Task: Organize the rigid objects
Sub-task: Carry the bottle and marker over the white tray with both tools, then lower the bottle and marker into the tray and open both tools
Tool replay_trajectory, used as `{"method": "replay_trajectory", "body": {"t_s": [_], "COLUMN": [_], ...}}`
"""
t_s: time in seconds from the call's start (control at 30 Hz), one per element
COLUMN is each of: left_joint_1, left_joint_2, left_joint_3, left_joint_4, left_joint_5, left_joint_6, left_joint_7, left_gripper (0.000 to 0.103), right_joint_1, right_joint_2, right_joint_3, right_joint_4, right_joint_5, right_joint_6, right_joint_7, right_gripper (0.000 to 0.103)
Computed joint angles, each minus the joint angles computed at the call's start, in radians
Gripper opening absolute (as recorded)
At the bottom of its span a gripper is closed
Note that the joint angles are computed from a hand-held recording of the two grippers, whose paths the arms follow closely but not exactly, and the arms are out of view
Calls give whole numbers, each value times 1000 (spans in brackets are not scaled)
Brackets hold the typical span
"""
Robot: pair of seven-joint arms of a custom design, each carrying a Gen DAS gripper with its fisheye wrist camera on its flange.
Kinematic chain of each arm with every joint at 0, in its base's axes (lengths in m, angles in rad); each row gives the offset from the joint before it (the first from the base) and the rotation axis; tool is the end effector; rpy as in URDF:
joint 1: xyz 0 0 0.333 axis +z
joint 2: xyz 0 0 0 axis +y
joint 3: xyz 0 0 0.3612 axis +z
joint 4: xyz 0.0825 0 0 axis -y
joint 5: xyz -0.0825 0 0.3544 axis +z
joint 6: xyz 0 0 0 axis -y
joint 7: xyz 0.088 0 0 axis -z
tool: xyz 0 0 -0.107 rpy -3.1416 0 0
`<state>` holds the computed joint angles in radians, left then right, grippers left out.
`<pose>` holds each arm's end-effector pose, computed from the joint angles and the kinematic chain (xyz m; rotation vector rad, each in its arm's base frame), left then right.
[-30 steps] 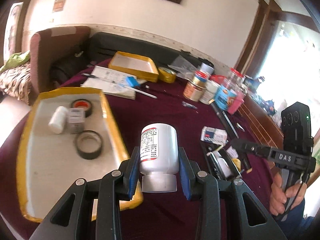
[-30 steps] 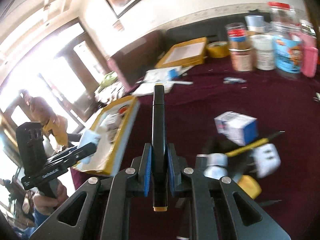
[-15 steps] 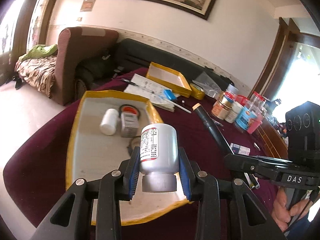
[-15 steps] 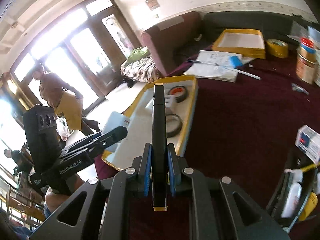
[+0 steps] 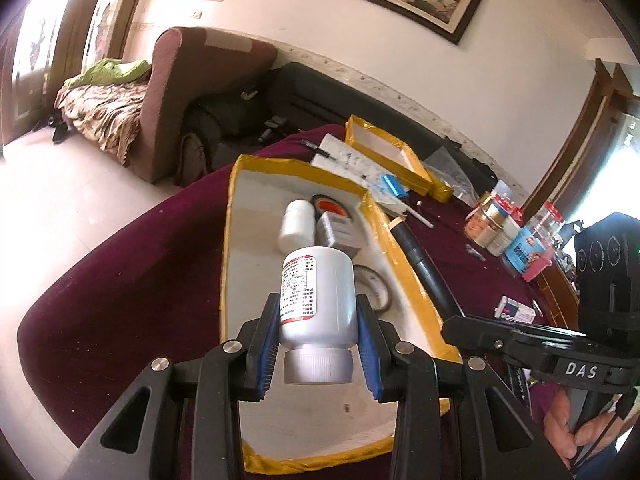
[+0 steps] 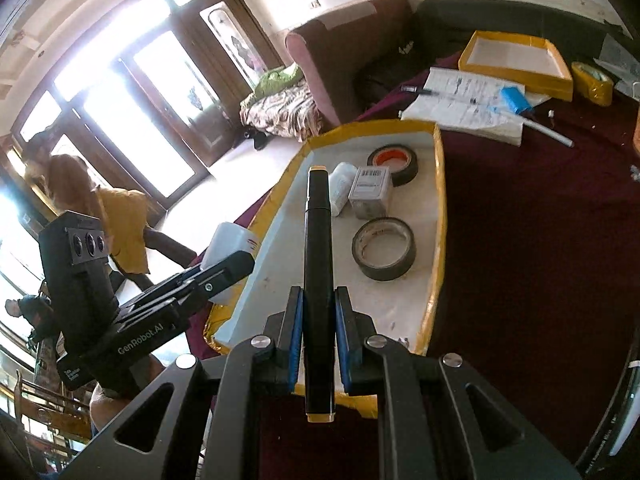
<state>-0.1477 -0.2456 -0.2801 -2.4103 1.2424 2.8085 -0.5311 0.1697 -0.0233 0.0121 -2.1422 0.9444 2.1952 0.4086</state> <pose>0.3876 -0.2358 0.5061 -2.1637 1.1804 -1.0599 0.5093 0.1228 0.4943 -2.1933 0.8989 0.1990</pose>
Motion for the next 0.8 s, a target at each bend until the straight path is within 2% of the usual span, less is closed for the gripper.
{"method": "replay_trajectory", "body": {"t_s": [0.17, 0.3, 0.4, 0.53, 0.63, 0.8], "left_joint_1": [-4, -17, -33, -41, -42, -48], "left_joint_2": [39, 78, 94, 101, 110, 125], "left_joint_3": [6, 12, 7, 12, 17, 30], "left_joint_4": [10, 29, 45, 52, 63, 76], "left_joint_5": [-15, -50, -88, -109, -117, -185], "left_joint_6": [26, 37, -8, -30, -37, -53], "left_joint_7": [24, 70, 116, 131, 144, 223], "left_gripper": [37, 38, 38, 37, 38, 38], "right_joint_1": [14, 29, 41, 53, 66, 69], "right_joint_2": [45, 57, 62, 69, 65, 67], "right_joint_3": [14, 26, 34, 40, 48, 47], "right_joint_4": [16, -2, -14, -17, -34, -35], "right_joint_5": [-56, -84, -92, -82, -66, -76], "right_joint_6": [-4, 25, 73, 120, 194, 201], "right_joint_7": [50, 56, 50, 44, 22, 19], "right_gripper": [14, 15, 14, 14, 14, 14]}}
